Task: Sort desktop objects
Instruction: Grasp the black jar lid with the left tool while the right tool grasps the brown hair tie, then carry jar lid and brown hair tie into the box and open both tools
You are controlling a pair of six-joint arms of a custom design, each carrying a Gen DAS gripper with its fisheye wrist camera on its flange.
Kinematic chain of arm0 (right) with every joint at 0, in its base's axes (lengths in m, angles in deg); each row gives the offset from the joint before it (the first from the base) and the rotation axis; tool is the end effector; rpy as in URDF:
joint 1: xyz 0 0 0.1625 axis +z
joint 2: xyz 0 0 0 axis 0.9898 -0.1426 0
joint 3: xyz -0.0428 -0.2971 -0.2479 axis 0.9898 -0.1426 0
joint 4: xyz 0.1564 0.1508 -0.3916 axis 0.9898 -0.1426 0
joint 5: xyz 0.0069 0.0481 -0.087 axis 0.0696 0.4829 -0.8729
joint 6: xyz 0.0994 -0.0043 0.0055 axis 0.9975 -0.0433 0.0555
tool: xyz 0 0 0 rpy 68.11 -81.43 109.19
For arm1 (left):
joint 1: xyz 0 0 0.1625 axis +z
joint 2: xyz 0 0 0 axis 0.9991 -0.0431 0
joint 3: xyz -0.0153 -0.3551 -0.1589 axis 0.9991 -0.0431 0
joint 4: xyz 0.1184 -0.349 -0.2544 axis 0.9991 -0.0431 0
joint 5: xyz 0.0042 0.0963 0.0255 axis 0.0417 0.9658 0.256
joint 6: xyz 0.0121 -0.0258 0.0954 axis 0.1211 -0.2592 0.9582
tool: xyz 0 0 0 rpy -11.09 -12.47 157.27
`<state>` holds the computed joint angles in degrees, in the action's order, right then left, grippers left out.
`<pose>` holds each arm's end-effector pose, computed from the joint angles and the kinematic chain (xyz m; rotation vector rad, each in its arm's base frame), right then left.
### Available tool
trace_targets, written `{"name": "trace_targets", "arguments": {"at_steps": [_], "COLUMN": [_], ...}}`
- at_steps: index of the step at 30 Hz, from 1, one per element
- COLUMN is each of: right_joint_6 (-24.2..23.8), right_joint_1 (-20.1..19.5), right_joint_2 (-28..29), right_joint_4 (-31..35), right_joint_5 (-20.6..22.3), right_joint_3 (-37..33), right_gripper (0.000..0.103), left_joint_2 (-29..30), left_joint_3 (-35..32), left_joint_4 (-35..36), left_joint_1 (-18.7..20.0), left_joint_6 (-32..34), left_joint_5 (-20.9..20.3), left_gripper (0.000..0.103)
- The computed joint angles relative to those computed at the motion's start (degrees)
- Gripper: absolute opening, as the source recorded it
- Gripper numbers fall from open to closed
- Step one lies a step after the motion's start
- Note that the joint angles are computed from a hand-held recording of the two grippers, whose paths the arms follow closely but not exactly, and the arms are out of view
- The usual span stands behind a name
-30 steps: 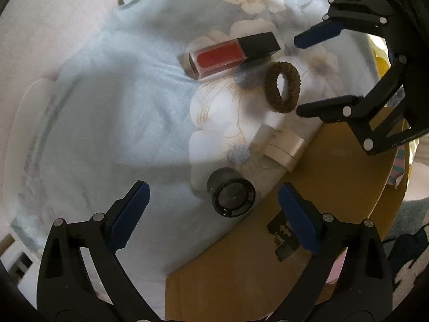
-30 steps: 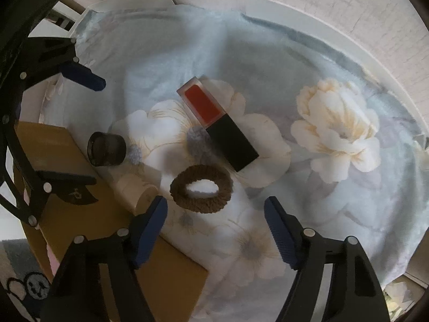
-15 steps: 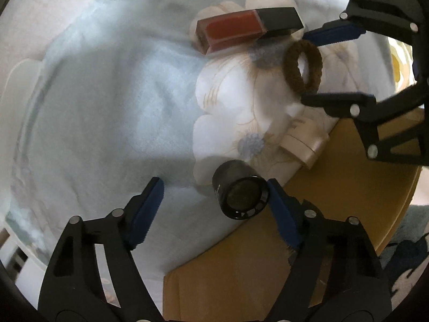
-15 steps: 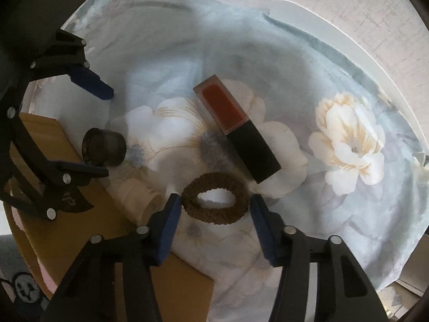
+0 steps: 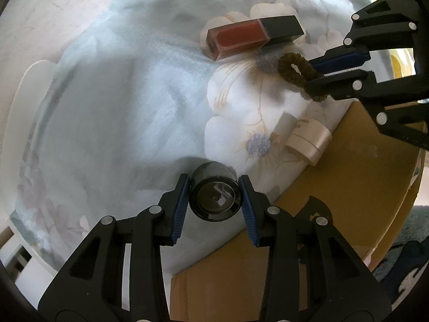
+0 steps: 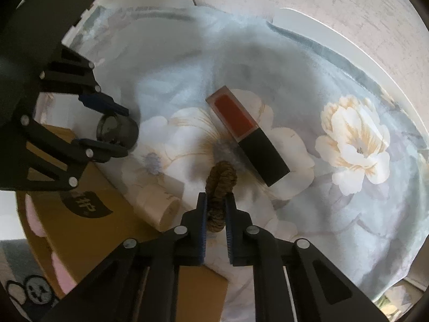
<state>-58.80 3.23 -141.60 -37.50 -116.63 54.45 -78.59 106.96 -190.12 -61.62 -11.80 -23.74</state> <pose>0.0431 -0.4138 0.2789 -0.0175 -2.5565 0.0499 -0.3485 -0.2869 -0.0422 0.5990 2.7018 0.8337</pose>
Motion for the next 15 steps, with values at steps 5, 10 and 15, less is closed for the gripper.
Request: {"name": "trace_targets", "arguments": {"at_steps": [5,10,15], "right_joint_6": [1.7,4.0,6.9], "right_joint_1": [0.9,4.5,9.3], "right_joint_2": [-3.3,-6.6,-6.0], "right_joint_4": [2.8,6.5,11.4], "right_joint_5": [1.2,0.7,1.4], "right_joint_3": [0.0,-0.7,-6.2], "right_gripper": [0.011,0.011,0.011], "left_joint_2": [-2.8,-8.1,-13.7], "left_joint_3": [-1.0,-1.8,-3.6], "left_joint_4": [5.0,8.6,13.7], "left_joint_1": [-0.8,-2.5,-5.4], "left_joint_6": [1.9,-0.2,0.5], "left_joint_5": [0.6,3.0,5.9], "left_gripper": [0.034,0.033,0.033]}}
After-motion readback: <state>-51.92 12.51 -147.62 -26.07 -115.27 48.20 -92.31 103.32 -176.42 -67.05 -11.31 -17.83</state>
